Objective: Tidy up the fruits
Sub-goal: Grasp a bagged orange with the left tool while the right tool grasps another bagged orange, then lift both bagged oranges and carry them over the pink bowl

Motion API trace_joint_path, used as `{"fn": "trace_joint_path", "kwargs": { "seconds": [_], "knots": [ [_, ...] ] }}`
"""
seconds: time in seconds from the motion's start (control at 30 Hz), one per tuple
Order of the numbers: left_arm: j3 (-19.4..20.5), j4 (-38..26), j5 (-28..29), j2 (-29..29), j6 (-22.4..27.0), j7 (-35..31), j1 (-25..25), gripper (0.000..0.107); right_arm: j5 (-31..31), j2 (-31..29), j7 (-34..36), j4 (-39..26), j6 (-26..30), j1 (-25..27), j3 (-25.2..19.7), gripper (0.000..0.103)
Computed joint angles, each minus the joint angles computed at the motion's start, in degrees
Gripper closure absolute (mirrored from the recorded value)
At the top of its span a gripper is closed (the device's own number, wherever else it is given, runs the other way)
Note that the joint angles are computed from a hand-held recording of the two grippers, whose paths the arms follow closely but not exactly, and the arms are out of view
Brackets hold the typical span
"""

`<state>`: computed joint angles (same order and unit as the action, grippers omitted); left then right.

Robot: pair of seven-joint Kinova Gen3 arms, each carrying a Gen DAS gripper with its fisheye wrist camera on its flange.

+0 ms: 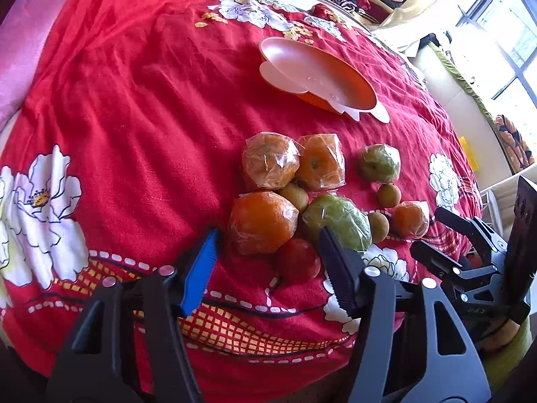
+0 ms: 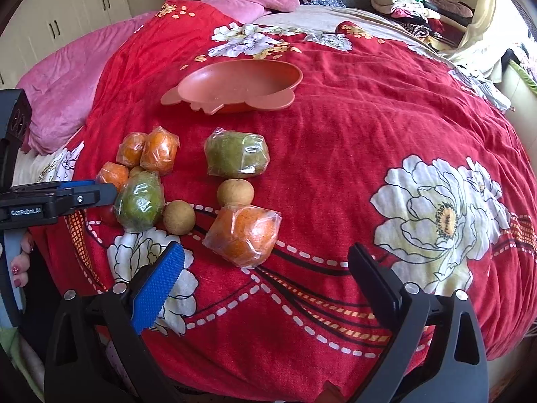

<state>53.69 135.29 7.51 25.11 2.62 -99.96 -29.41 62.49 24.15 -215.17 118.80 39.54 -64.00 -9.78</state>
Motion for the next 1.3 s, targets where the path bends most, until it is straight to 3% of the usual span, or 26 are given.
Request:
{"fn": "trace_joint_path", "kwargs": {
  "seconds": [0.07, 0.2, 0.37, 0.73, 0.93, 1.07, 1.3],
  "knots": [
    [0.5, -0.5, -0.3, 0.8, 0.5, -0.5, -0.7, 0.06, -0.1, -0.1, 0.6, 0.0, -0.9, 0.7, 0.0, 0.025],
    [1.6, -0.7, -0.4, 1.0, 0.8, -2.0, -2.5, 0.069, 0.3, -0.2, 0.6, 0.4, -2.7, 1.2, 0.5, 0.031],
    [2.5, 0.6, -0.8, -1.9, -0.6, -3.1, -2.3, 0.07, 1.9, -0.3, -0.7, 1.1, -5.2, 1.8, 1.3, 0.04],
    [-3.8, -2.8, -0.7, 1.1, 2.4, -6.6, 3.1, 0.07, 3.3, 0.4, 0.5, 0.9, -9.2, 3.7, 2.2, 0.056],
    [-5.6, -3.5, 1.3, 2.0, 2.6, -9.3, 4.7, 0.07, 7.0, -0.2, -3.4, 2.3, -11.5, 3.4, 3.4, 0.061],
    [-3.0, -2.8, 2.5, 2.8, 2.1, -10.3, 1.6, 0.075, 10.7, -1.3, -8.4, 3.8, -11.4, 3.8, 2.7, 0.062],
    [3.4, -2.0, 3.8, 2.1, 2.7, -10.5, -4.8, 0.076, 11.9, -3.4, -9.9, 4.9, -7.5, 5.9, -0.5, 0.062]
  ]
}}
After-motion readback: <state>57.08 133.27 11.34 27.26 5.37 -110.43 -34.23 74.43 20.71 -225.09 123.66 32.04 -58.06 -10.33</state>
